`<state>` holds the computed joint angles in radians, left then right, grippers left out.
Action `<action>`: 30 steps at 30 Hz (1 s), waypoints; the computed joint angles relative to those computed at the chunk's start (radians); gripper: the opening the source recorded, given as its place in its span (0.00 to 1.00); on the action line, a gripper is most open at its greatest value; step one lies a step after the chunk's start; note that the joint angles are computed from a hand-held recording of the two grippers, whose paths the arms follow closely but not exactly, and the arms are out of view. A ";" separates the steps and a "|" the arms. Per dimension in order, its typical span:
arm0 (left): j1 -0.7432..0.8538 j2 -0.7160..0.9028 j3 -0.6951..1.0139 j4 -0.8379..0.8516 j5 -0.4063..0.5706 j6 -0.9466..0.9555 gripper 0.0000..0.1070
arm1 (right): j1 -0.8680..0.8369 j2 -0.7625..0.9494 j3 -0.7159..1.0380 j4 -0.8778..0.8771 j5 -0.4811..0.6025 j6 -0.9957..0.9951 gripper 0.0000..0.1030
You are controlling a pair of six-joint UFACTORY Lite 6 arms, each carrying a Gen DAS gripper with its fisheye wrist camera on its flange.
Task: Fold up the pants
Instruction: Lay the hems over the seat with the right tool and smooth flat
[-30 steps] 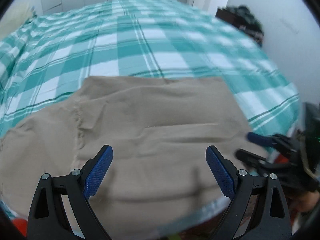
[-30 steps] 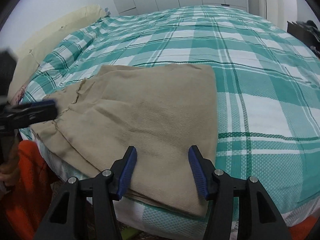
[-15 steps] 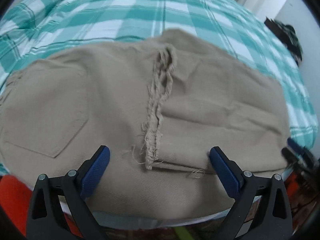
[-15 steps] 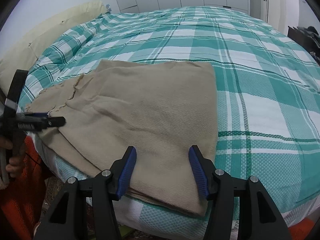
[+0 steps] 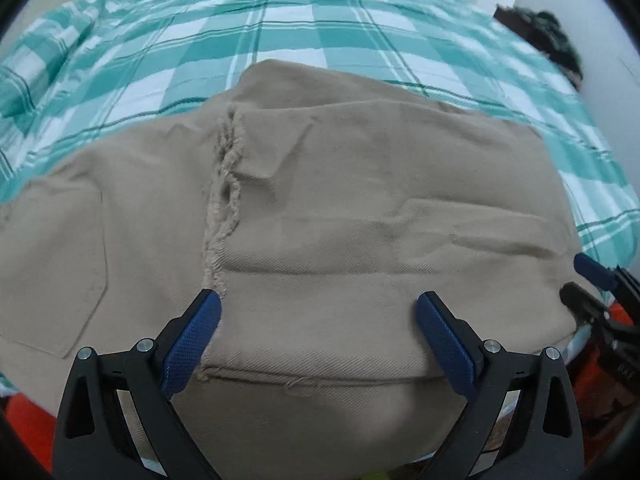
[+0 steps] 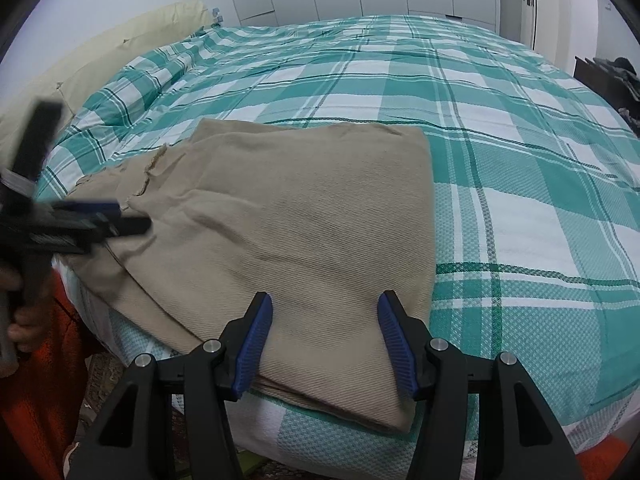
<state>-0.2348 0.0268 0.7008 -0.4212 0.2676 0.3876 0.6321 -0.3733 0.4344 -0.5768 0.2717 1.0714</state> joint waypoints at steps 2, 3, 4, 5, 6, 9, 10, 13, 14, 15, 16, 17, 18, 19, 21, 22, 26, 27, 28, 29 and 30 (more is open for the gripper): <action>0.015 -0.014 -0.031 -0.084 -0.031 0.099 0.94 | 0.001 0.006 0.023 0.054 0.029 -0.055 0.54; 0.025 -0.019 -0.025 -0.063 -0.009 0.085 0.94 | 0.006 0.009 0.049 0.090 0.064 -0.086 0.53; 0.025 -0.019 -0.018 -0.025 0.002 0.031 0.94 | -0.001 0.012 0.092 0.152 0.108 -0.139 0.53; 0.025 -0.023 -0.024 -0.026 0.001 0.019 0.94 | -0.019 0.004 0.127 0.203 0.129 -0.178 0.53; 0.022 -0.029 -0.036 -0.034 -0.009 0.026 0.94 | -0.059 -0.014 0.169 0.270 0.125 -0.234 0.53; 0.012 -0.034 -0.055 -0.037 -0.038 0.031 0.94 | -0.139 0.049 0.319 0.395 0.122 -0.382 0.54; 0.017 -0.026 -0.046 -0.048 -0.034 0.044 0.94 | -0.161 0.103 0.380 0.444 0.119 -0.457 0.54; 0.022 0.005 -0.024 -0.085 -0.035 0.086 0.94 | -0.217 0.319 0.512 0.603 0.108 -0.682 0.54; 0.025 0.007 -0.024 -0.098 -0.036 0.100 0.94 | -0.228 0.395 0.540 0.626 0.113 -0.715 0.54; 0.025 0.009 -0.023 -0.097 -0.037 0.100 0.94 | -0.243 0.487 0.567 0.638 0.123 -0.736 0.54; 0.023 0.014 -0.019 -0.078 -0.035 0.082 0.94 | -0.260 0.565 0.580 0.649 0.126 -0.757 0.49; 0.022 0.014 -0.019 -0.072 -0.035 0.075 0.94 | -0.279 0.600 0.571 0.694 0.103 -0.810 0.47; 0.025 0.012 -0.020 -0.086 -0.033 0.089 0.94 | -0.288 0.598 0.549 0.707 0.070 -0.821 0.46; 0.029 0.011 -0.022 -0.107 -0.031 0.111 0.94 | -0.287 0.577 0.535 0.688 0.064 -0.791 0.46; 0.033 0.015 -0.022 -0.139 -0.032 0.144 0.95 | -0.265 0.512 0.526 0.570 0.100 -0.639 0.46; 0.033 0.018 -0.021 -0.142 -0.033 0.146 0.95 | -0.253 0.474 0.511 0.541 0.099 -0.603 0.46; 0.036 0.021 -0.024 -0.184 -0.037 0.184 0.95 | -0.158 0.271 0.406 0.344 0.116 -0.396 0.48; 0.038 0.022 -0.025 -0.198 -0.038 0.199 0.95 | -0.124 0.229 0.375 0.281 0.122 -0.318 0.48; 0.039 0.022 -0.027 -0.210 -0.039 0.212 0.95 | -0.091 0.195 0.350 0.225 0.132 -0.245 0.48; 0.040 0.022 -0.028 -0.220 -0.040 0.222 0.95 | -0.058 0.171 0.325 0.164 0.136 -0.166 0.48; 0.041 0.022 -0.029 -0.228 -0.041 0.231 0.95 | -0.021 0.144 0.288 0.086 0.137 -0.071 0.48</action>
